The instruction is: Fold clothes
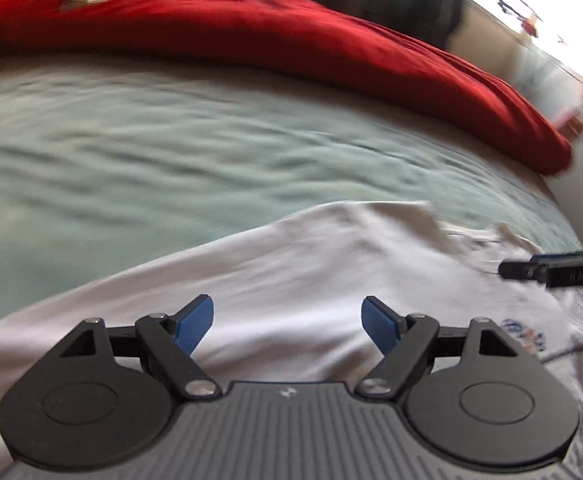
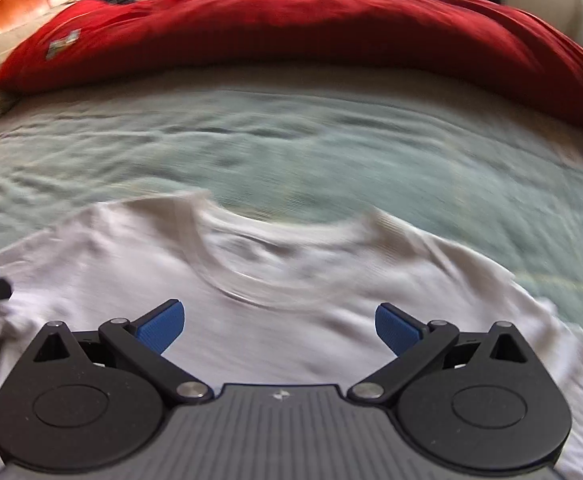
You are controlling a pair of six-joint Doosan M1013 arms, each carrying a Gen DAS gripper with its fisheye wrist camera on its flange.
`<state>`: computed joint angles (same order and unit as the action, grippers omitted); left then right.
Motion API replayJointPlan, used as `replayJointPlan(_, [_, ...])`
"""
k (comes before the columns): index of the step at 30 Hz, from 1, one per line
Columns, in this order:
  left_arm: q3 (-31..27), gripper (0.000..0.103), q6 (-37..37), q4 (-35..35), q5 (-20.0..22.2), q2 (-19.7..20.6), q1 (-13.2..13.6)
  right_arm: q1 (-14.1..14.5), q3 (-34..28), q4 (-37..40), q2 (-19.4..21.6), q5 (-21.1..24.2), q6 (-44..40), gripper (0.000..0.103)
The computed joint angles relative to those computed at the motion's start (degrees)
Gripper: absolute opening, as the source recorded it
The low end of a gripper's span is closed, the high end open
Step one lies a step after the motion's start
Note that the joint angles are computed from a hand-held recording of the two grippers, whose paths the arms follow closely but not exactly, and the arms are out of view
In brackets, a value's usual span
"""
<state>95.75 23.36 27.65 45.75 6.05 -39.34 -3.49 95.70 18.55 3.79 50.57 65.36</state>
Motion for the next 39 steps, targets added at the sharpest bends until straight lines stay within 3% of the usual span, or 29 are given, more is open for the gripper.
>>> replayJointPlan(4, [4.9, 0.081, -13.3, 6.9, 7.9, -3.7, -1.9, 3.5, -2.5, 4.2, 1.8, 2.0, -6.3, 0.103])
replayJointPlan(7, [7.1, 0.080, -21.4, 6.5, 15.1, -5.1, -2.4, 6.2, -4.4, 7.7, 3.4, 4.3, -12.6, 0.103])
replayJointPlan(19, [10.8, 0.077, -37.4, 11.8, 27.2, -10.4, -6.9, 16.6, -13.2, 17.2, 10.1, 16.6, -36.4, 0.103])
replayJointPlan(21, [11.9, 0.071, -44.1, 10.8, 27.0, -11.4, -6.6, 18.4, -14.6, 17.2, 11.3, 18.4, -39.3, 0.097])
replayJointPlan(22, [12.4, 0.063, -47.4, 10.2, 26.9, -11.9, -6.4, 19.3, -15.3, 16.7, 12.0, 19.3, -40.8, 0.094])
replayJointPlan(24, [13.5, 0.053, -54.0, 9.1, 26.5, -12.9, -5.9, 20.9, -16.8, 15.4, 13.2, 21.0, -44.0, 0.080])
replayJointPlan(25, [14.7, 0.051, -58.8, 9.6, 25.3, -13.8, -6.1, 21.7, -17.5, 14.9, 13.8, 22.1, -45.3, 0.075])
replayJointPlan(27, [16.9, 0.050, -67.2, 11.3, 23.5, -15.3, -6.6, 23.0, -19.1, 13.8, 15.2, 24.2, -47.2, 0.055])
replayJointPlan(30, [18.1, 0.050, -71.4, 12.8, 22.8, -15.8, -6.6, 24.6, -21.5, 12.2, 17.4, 27.2, -49.0, 0.029])
replayJointPlan(32, [18.5, 0.050, -73.2, 13.7, 22.7, -16.0, -6.7, 25.4, -23.2, 11.0, 19.0, 29.4, -49.5, 0.017])
replayJointPlan(39, [19.6, 0.050, -76.7, 15.7, 24.3, -16.1, -6.4, 26.5, -28.4, 11.6, 22.9, 38.3, -50.7, 0.019])
